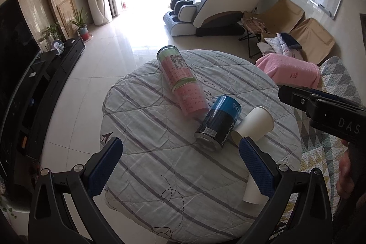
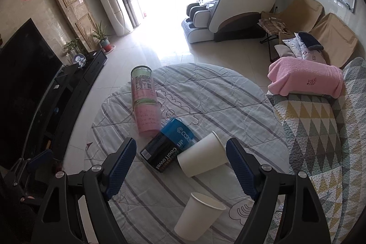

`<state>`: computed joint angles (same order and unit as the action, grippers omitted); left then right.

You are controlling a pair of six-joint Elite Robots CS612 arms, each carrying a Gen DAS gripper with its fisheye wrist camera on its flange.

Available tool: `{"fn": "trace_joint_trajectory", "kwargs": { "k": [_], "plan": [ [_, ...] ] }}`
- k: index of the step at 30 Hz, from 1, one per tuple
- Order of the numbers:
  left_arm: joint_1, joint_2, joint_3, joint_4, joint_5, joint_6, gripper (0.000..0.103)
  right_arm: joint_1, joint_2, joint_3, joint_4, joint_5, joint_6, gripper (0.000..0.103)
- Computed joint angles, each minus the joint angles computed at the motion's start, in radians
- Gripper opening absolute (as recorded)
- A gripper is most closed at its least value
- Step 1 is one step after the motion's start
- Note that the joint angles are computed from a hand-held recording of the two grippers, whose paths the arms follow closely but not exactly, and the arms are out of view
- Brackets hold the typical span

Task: Flip cup upright
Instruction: 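Close the right tool around the lying pink-and-green can and lift it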

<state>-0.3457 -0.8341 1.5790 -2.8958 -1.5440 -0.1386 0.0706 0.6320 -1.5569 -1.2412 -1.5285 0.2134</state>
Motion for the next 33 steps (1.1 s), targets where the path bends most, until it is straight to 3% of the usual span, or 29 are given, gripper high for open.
{"fn": "trace_joint_trajectory", "kwargs": {
  "k": [4,12,19,23,25,28,33],
  "plan": [
    [0.023,0.019,-0.043,0.05,-0.029,-0.025,0.103,0.008,-0.047,0.101,-0.011,0.036,-0.035,0.082],
    [0.058,0.078,-0.145,0.148,-0.017,-0.052,0.103,0.026,-0.145,0.339,-0.069,0.088,-0.119,0.082],
    [0.081,0.138,-0.215,0.214,0.013,-0.057,0.103,0.042,-0.223,0.566,-0.126,0.081,-0.163,0.082],
    [0.097,0.163,-0.239,0.247,-0.004,-0.085,0.103,0.052,-0.284,0.729,-0.146,0.066,-0.167,0.082],
    [0.103,0.172,-0.241,0.244,-0.005,-0.097,0.103,0.053,-0.322,0.82,-0.148,0.077,-0.164,0.082],
    [0.11,0.179,-0.241,0.247,-0.002,-0.115,0.103,0.066,-0.37,0.948,-0.195,0.01,-0.153,0.082],
    [0.119,0.18,-0.232,0.262,-0.001,-0.13,0.103,0.069,-0.459,1.156,-0.265,0.024,-0.142,0.082]
  ]
}}
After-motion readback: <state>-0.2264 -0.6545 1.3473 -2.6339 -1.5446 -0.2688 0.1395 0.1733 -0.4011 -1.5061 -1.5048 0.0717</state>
